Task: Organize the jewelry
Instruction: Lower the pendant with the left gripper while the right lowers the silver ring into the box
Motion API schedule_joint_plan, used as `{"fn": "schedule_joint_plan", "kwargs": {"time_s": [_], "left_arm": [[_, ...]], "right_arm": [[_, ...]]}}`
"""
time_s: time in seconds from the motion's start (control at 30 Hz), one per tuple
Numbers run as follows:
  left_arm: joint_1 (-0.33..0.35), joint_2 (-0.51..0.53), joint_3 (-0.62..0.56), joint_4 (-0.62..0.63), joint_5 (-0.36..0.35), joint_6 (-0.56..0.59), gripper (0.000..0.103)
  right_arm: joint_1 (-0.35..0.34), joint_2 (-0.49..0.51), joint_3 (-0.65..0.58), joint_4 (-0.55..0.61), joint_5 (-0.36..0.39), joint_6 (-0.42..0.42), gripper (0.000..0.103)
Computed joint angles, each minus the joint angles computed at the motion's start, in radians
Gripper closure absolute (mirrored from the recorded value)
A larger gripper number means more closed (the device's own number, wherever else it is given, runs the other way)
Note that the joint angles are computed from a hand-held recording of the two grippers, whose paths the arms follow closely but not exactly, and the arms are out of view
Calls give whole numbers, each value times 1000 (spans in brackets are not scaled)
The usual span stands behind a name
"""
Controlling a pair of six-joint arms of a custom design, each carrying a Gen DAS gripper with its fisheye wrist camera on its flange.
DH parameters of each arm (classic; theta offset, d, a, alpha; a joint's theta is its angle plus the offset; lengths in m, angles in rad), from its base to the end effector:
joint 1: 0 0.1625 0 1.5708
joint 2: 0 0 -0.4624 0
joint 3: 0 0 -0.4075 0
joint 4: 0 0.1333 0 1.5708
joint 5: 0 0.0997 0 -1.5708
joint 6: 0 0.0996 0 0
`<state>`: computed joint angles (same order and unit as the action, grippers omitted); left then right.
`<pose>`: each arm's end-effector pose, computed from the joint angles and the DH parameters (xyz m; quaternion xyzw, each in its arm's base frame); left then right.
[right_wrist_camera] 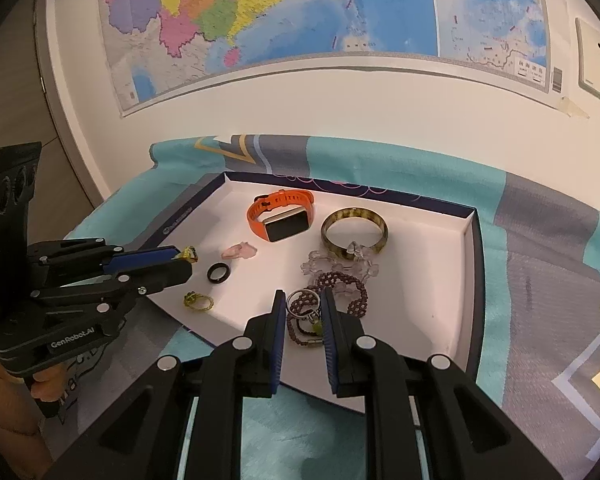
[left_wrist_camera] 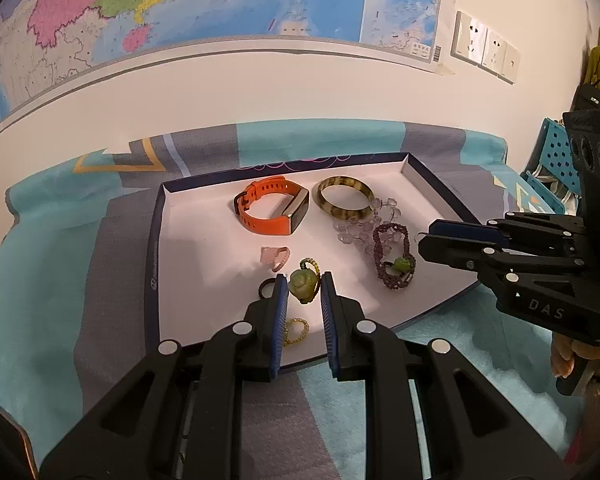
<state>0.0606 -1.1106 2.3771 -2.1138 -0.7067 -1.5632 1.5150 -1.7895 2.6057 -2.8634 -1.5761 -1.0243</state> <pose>-0.3460 -0.2304 0.0735 0.1256 0.8530 -0.3804 0.3346 0.1151 -0.3200 0.2742 0.4518 -0.8603 0.2010 0.1235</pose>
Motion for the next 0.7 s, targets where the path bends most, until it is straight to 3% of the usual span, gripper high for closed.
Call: {"fn": "schedule_joint_plan", "kwargs": {"time_s": [0.7], "left_arm": [[39,-44,27,-63,-1,44,86]], "right_arm": [[11,53,-43,18,-8,50,87]]}}
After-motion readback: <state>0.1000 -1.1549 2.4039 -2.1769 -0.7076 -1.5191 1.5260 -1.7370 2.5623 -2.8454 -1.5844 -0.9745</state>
